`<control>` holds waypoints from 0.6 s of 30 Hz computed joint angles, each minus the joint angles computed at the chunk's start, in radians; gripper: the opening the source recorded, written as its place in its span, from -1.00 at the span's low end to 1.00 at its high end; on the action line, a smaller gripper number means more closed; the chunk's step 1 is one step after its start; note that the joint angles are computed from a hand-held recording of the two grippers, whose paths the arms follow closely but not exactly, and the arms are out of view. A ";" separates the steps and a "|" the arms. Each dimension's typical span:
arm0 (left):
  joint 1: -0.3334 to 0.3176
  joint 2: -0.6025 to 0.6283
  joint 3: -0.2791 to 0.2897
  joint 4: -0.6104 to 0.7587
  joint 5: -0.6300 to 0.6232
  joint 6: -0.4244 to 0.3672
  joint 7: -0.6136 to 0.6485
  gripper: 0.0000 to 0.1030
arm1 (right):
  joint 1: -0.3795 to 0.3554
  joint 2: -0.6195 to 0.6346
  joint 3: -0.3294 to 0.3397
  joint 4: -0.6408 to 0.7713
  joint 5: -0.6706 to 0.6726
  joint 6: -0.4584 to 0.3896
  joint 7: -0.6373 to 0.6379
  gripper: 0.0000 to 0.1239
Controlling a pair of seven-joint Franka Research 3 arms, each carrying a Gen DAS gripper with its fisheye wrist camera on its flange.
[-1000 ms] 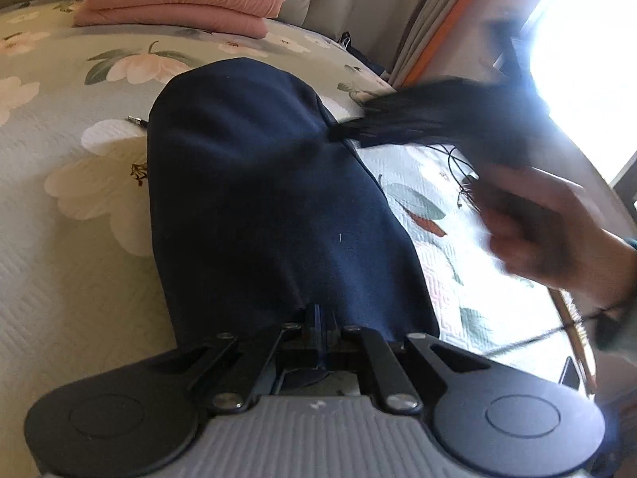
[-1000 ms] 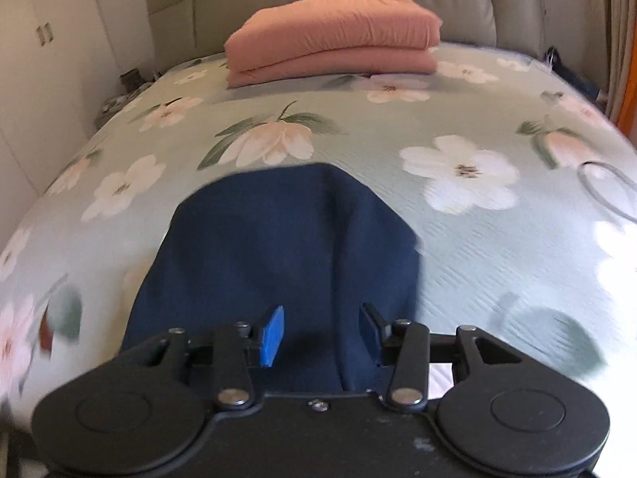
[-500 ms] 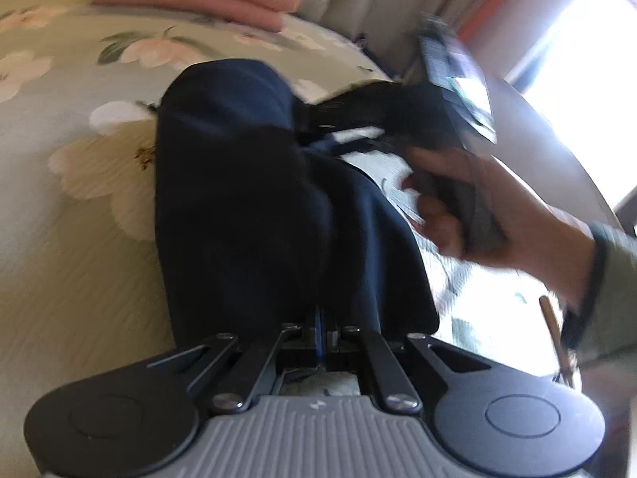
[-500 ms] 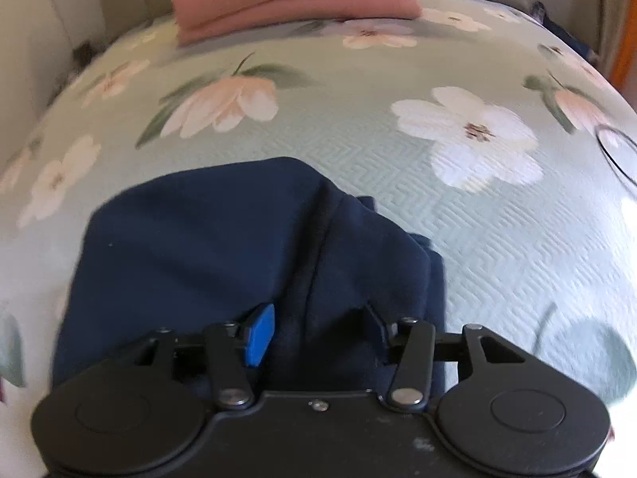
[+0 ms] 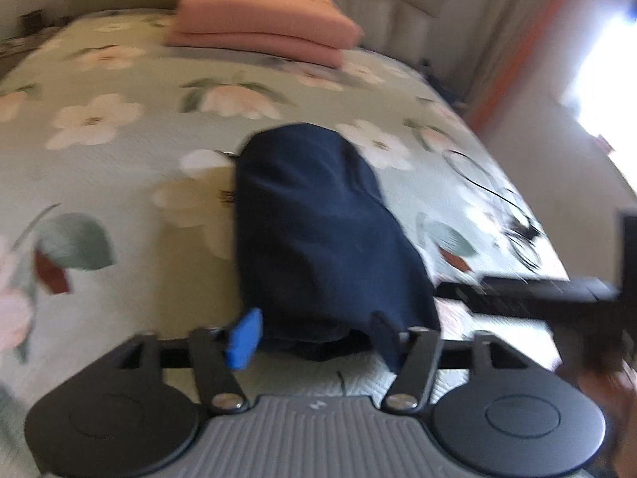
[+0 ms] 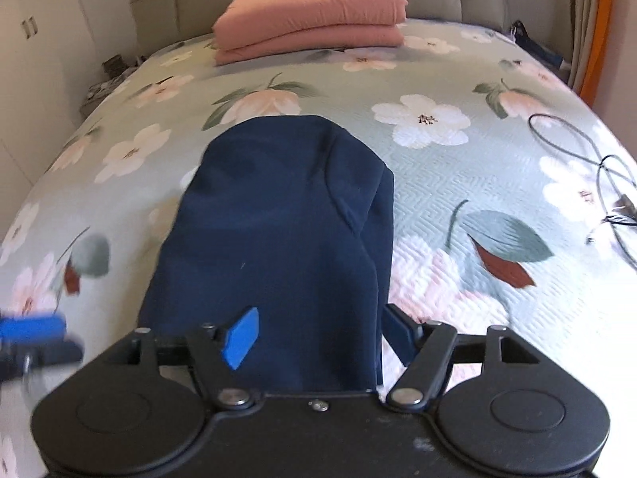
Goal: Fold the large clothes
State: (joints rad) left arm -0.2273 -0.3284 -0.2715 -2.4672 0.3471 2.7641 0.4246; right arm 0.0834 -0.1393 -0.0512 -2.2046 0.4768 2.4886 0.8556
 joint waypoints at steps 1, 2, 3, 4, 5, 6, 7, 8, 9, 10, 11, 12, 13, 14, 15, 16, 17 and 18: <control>0.013 -0.005 -0.020 0.019 0.008 -0.047 -0.041 0.36 | -0.003 -0.024 0.001 -0.015 -0.014 -0.010 0.011 0.33; 0.008 -0.009 -0.020 0.032 -0.005 -0.070 -0.058 0.35 | -0.006 -0.037 0.007 -0.017 -0.046 -0.029 0.034 0.33; 0.002 -0.012 -0.015 0.037 -0.019 -0.072 -0.072 0.35 | -0.011 -0.047 0.015 -0.018 -0.091 -0.046 0.064 0.33; 0.004 -0.013 -0.021 0.047 -0.017 -0.080 -0.094 0.35 | -0.015 -0.060 0.023 -0.026 -0.127 -0.045 0.091 0.33; 0.006 -0.014 -0.027 0.061 -0.009 -0.105 -0.107 0.37 | -0.019 -0.075 0.029 -0.035 -0.160 -0.039 0.124 0.33; 0.004 -0.005 -0.032 0.087 -0.001 -0.145 -0.107 0.41 | -0.023 -0.084 0.035 -0.037 -0.187 -0.040 0.158 0.33; -0.002 0.009 -0.035 0.122 0.004 -0.195 -0.097 0.42 | -0.023 -0.085 0.034 -0.031 -0.197 -0.051 0.182 0.33; -0.009 0.019 -0.036 0.143 0.008 -0.227 -0.090 0.42 | -0.021 -0.091 0.030 -0.023 -0.195 -0.068 0.202 0.33; -0.015 0.030 -0.037 0.166 0.013 -0.257 -0.082 0.42 | -0.018 -0.098 0.024 -0.020 -0.186 -0.080 0.205 0.33; -0.021 0.037 -0.037 0.181 0.016 -0.272 -0.079 0.42 | -0.014 -0.102 0.018 -0.013 -0.175 -0.092 0.202 0.33; -0.027 0.041 -0.034 0.190 0.017 -0.278 -0.075 0.42 | -0.011 -0.108 0.015 -0.009 -0.171 -0.102 0.197 0.33; -0.032 0.043 -0.029 0.195 0.015 -0.278 -0.071 0.42 | -0.009 -0.108 0.014 -0.005 -0.172 -0.104 0.191 0.33; -0.034 0.046 -0.030 0.202 0.019 -0.282 -0.075 0.42 | -0.008 -0.112 0.015 -0.004 -0.177 -0.105 0.188 0.33; -0.033 0.048 -0.033 0.210 0.028 -0.293 -0.084 0.42 | -0.008 -0.115 0.016 -0.002 -0.183 -0.106 0.188 0.33; -0.033 0.050 -0.036 0.217 0.038 -0.303 -0.093 0.42 | -0.008 -0.116 0.016 0.001 -0.185 -0.109 0.188 0.33; -0.035 0.050 -0.036 0.220 0.045 -0.308 -0.096 0.42 | -0.007 -0.116 0.013 0.004 -0.181 -0.114 0.185 0.33; -0.037 0.049 -0.034 0.222 0.048 -0.311 -0.097 0.42 | -0.007 -0.114 0.011 0.007 -0.176 -0.116 0.184 0.33; -0.039 0.049 -0.032 0.223 0.048 -0.311 -0.097 0.43 | -0.007 -0.112 0.009 0.009 -0.173 -0.115 0.182 0.33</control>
